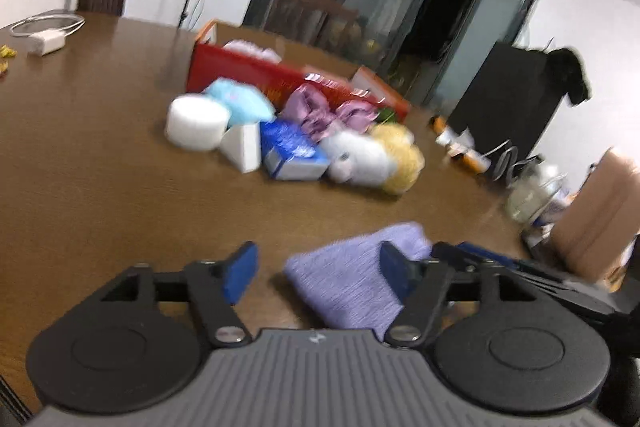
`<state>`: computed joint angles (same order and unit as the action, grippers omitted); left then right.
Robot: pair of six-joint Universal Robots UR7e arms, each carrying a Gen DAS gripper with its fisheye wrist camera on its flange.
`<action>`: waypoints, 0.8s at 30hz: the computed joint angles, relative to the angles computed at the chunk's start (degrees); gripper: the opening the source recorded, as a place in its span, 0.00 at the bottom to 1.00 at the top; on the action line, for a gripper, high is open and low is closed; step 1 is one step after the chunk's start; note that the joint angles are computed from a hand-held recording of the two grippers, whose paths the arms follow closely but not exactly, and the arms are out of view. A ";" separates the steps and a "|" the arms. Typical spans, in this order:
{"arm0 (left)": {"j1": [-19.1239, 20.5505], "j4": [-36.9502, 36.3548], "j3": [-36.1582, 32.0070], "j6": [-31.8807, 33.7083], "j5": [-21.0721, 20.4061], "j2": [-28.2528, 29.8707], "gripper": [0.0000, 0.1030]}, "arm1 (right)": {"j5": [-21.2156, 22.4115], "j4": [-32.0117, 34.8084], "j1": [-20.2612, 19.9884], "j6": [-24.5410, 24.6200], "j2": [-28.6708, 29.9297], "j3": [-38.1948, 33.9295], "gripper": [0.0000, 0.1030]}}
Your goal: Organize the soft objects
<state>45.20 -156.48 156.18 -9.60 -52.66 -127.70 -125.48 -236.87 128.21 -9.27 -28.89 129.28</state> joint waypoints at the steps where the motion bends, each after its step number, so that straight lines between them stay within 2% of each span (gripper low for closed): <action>1: -0.07 -0.28 -0.09 0.80 -1.09 0.32 0.77 | 1.29 -0.35 -0.33 0.38 -0.42 0.27 0.42; 3: -1.45 0.46 0.31 1.72 -0.53 1.09 0.78 | 3.08 -0.05 -0.93 -0.60 -0.77 0.16 0.44; 5: -4.53 3.70 1.36 0.99 3.99 1.31 0.78 | 2.97 -0.65 -1.74 -2.88 0.37 -1.18 0.44; 6: -6.69 5.92 2.23 0.24 7.58 1.01 0.75 | 2.43 0.43 -2.12 -2.84 0.60 -1.75 0.44; 7: -7.97 6.42 3.19 0.77 9.35 0.36 0.75 | 1.60 2.31 -2.43 -2.24 0.63 -2.39 0.44; 8: -8.54 7.24 3.72 1.07 9.57 -0.90 0.70 | 1.23 4.14 -2.74 -2.08 0.61 -2.80 0.44; 9: -8.23 7.88 3.74 1.38 8.78 -1.92 0.62 | 1.02 5.43 -2.74 -2.40 0.70 -3.00 0.44; 11: -5.45 7.45 2.83 2.44 5.27 -2.41 0.53 | -0.15 5.65 -1.97 -4.16 1.49 -3.43 0.44; 15: -0.42 3.34 1.66 8.28 -0.98 -0.63 0.26 | -3.27 5.74 0.06 -5.75 2.89 -3.92 0.42; 19: 0.78 0.40 1.83 10.94 -4.05 0.51 0.18 | -2.69 1.55 0.51 -6.81 4.74 -3.67 0.27; 21: 1.25 -1.66 1.50 12.45 -5.29 2.28 0.14 | -1.83 1.72 0.52 -6.17 4.71 -3.73 0.12; 23: 1.97 -4.96 0.40 14.49 -6.64 4.93 0.14 | -0.95 2.38 0.30 -5.45 4.37 -3.99 0.09; 24: 2.38 -6.86 -0.63 15.18 -7.39 6.67 0.14 | 0.84 2.95 -0.33 -4.13 3.24 -3.45 0.07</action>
